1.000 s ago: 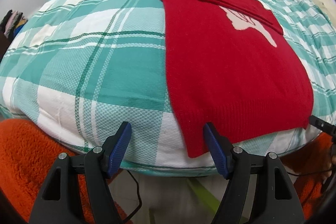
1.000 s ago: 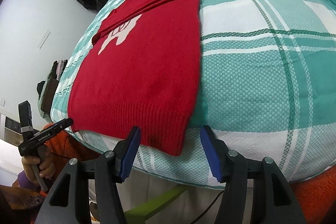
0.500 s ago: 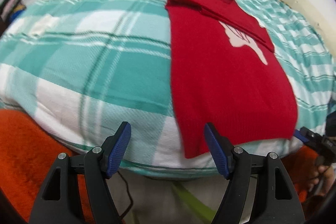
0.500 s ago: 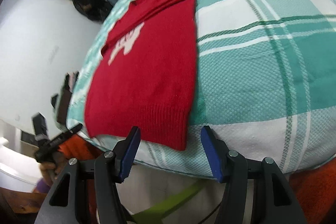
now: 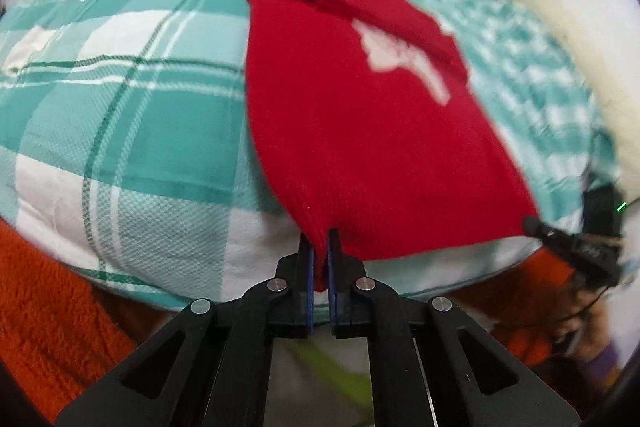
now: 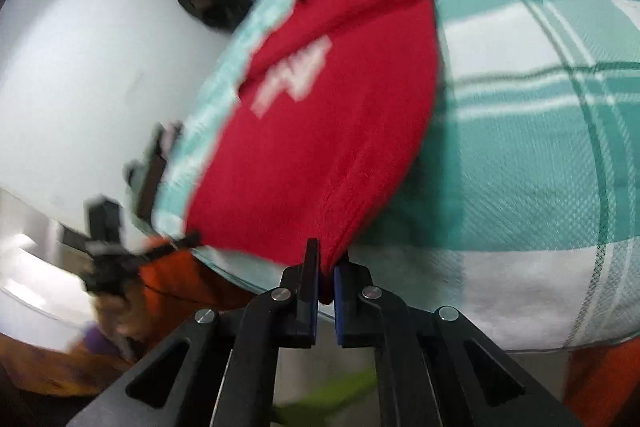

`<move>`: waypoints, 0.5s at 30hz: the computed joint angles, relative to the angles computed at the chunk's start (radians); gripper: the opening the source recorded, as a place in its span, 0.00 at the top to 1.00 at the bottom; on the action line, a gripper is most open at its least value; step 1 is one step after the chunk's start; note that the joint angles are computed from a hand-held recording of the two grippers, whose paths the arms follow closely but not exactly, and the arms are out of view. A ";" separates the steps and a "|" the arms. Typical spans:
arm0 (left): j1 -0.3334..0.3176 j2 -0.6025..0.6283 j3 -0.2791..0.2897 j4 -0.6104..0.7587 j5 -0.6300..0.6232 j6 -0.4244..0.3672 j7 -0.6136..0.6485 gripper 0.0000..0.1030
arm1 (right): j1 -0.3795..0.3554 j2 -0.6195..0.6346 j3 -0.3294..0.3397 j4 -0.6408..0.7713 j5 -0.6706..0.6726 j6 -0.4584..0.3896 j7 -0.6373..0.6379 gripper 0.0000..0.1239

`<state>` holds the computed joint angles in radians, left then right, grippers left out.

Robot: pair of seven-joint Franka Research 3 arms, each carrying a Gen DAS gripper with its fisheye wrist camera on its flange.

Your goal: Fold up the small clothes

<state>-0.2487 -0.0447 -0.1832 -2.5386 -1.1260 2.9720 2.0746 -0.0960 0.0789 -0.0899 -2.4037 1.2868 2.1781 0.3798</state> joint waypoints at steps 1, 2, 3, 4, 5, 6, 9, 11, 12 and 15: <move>0.004 -0.001 0.008 0.015 -0.032 -0.018 0.024 0.97 | -0.008 0.007 -0.004 0.011 0.026 -0.026 0.009 0.95; 0.015 0.012 0.020 0.049 -0.054 -0.043 0.040 0.97 | -0.015 0.019 -0.007 0.029 0.057 -0.047 0.019 0.95; 0.025 0.029 0.022 0.078 -0.062 -0.054 0.045 0.97 | -0.017 0.033 -0.005 0.051 0.080 -0.051 0.024 0.95; 0.040 0.056 0.023 0.117 -0.057 -0.064 0.035 0.97 | -0.018 0.053 -0.001 0.082 0.102 -0.053 0.031 0.95; 0.060 0.094 0.026 0.170 -0.024 -0.074 -0.004 0.97 | -0.017 0.085 0.006 0.128 0.120 -0.048 0.049 0.95; 0.079 0.133 0.023 0.223 -0.006 -0.082 -0.029 0.97 | -0.015 0.114 0.014 0.173 0.132 -0.035 0.070 0.95; 0.106 0.268 0.035 0.407 0.166 -0.074 -0.167 0.97 | -0.005 0.225 0.048 0.350 0.138 0.033 0.118 0.95; 0.111 0.374 0.057 0.555 0.339 -0.089 -0.309 0.97 | 0.000 0.317 0.074 0.498 0.111 0.074 0.164 0.95; 0.096 0.410 0.083 0.607 0.374 -0.104 -0.341 0.97 | 0.000 0.364 0.087 0.571 0.090 0.088 0.196 0.95; 0.072 0.562 0.145 0.843 0.547 -0.171 -0.491 0.97 | 0.008 0.522 0.109 0.821 -0.011 0.121 0.324 0.95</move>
<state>-0.1764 0.5176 -0.0378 -1.6952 -0.5792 2.8008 1.5832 -0.0878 0.6006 0.0192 -1.5829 1.2757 2.2987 0.7040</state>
